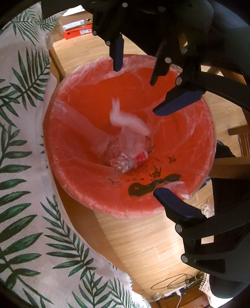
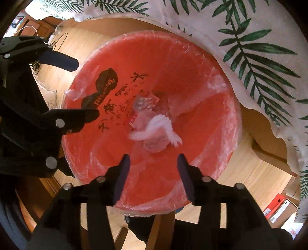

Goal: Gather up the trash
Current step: 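Move both tools back over the bed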

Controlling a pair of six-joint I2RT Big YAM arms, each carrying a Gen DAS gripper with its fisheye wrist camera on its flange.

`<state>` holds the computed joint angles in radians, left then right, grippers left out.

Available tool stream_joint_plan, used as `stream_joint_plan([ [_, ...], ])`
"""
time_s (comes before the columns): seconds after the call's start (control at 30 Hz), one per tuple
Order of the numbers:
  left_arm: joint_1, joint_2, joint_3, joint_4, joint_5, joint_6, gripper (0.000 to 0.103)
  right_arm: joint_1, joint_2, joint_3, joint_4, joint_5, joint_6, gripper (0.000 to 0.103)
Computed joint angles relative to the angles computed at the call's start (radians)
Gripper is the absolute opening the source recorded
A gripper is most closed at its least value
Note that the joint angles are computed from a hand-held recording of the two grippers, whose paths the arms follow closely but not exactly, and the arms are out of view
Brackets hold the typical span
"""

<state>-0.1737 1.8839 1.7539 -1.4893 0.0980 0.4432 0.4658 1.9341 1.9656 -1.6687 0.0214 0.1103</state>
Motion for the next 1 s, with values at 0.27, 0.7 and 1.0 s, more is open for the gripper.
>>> stream_joint_plan([
  [0.27, 0.014, 0.003, 0.02, -0.005, -0.018, -0.002, 0.095, 0.009, -0.025, -0.022, 0.032, 0.036, 0.015, 0.089],
  [0.7, 0.064, -0.2, 0.049, 0.161, 0.106, -0.019, 0.095, 0.043, -0.2, 0.077, 0.137, 0.233, 0.082, 0.098],
  [1.0, 0.081, -0.089, 0.431, 0.158, 0.139, -0.1, 0.095, 0.024, -0.154, 0.375, 0.238, 0.337, -0.05, 0.098],
])
